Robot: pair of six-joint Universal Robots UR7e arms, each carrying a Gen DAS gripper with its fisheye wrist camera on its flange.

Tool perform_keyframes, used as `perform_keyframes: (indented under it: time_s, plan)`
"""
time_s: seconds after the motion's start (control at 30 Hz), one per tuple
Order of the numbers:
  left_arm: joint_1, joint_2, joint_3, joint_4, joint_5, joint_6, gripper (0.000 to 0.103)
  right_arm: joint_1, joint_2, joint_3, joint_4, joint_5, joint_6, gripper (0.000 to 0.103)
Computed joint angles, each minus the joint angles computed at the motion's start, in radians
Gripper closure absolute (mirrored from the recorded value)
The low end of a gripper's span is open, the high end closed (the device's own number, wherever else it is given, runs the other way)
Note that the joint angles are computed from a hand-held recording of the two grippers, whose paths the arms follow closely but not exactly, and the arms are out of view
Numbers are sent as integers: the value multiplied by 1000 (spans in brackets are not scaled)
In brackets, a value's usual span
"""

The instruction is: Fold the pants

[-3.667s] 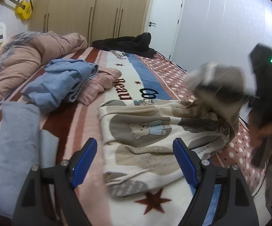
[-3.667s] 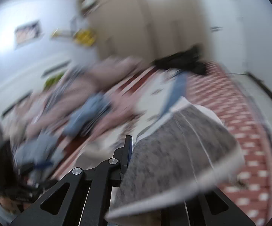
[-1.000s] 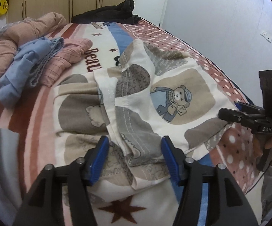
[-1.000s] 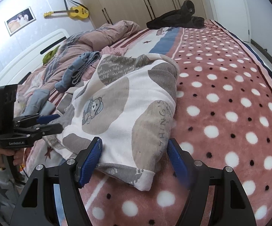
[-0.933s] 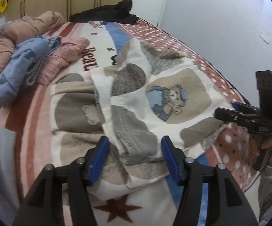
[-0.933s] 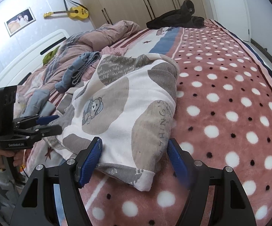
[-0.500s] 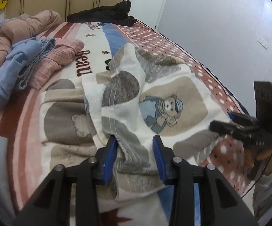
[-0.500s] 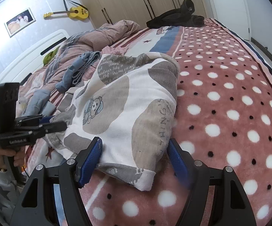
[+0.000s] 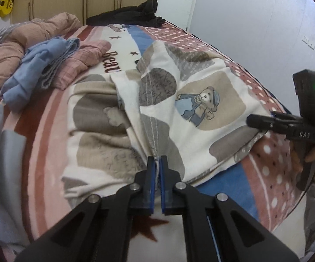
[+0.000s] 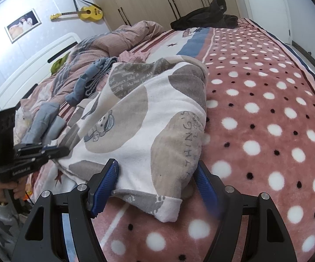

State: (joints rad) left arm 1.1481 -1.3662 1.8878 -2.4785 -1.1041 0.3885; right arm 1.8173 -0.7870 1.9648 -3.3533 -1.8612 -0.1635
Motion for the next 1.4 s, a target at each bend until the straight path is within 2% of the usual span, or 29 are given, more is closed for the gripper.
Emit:
perform_keyframes:
  time_s: [0.1,0.27,0.3,0.33,0.37,0.4,0.53,0.73,0.83,0.9,0.93,1.0,1.07,1.13,1.2,1.23,1.3,1.33,1.37,1.4]
  plan:
    - [-2,7,16,-53,47,28,101,-1,3,-6,18,5,4,36]
    - [-2,7,11,-64,68,30,99,1,1,-10,37,-1,5,36]
    - [3,5,2,-57,53,23,97,2,-1,-9,37,-5,4,36]
    - [15,5,-28,-11,13,-4,90,3,-2,-9,36,-10,1,36]
    - [25,5,-45,-1,-17,-22,66,3,-3,-9,37,-14,0,36]
    - [33,5,-55,-5,-48,-30,48,3,-4,-10,40,-17,1,36]
    - [77,57,-159,72,-183,-102,47,-1,-5,-17,44,-16,3,36]
    - [91,176,-274,132,-224,-166,57,-6,6,-31,52,-2,2,36]
    - [87,217,-306,129,-206,-187,72,-10,7,-33,54,7,2,36]
    - [85,230,-318,134,-216,-190,96,-10,8,-34,54,8,0,36]
    - [82,228,-315,135,-221,-185,98,-10,8,-34,55,9,-1,36]
    - [59,206,-273,73,-175,-139,98,-11,8,-33,55,11,-2,36]
    - [45,174,-236,8,-166,-102,98,-11,7,-32,55,17,-2,36]
    - [41,156,-229,-7,-145,-96,98,-14,6,-32,60,31,-4,36]
    - [39,149,-224,-40,-79,-70,98,-18,4,-32,73,57,-3,36]
    - [48,154,-239,-15,-66,-76,98,-19,5,-33,77,67,-1,35]
    - [72,175,-277,66,-45,-105,90,-19,13,-43,90,72,1,33]
    - [73,184,-275,60,-7,-101,83,-17,18,-48,94,65,1,33]
    - [72,188,-263,37,32,-84,69,-15,22,-54,99,57,1,32]
    - [70,186,-251,17,42,-70,67,-15,25,-57,101,53,4,32]
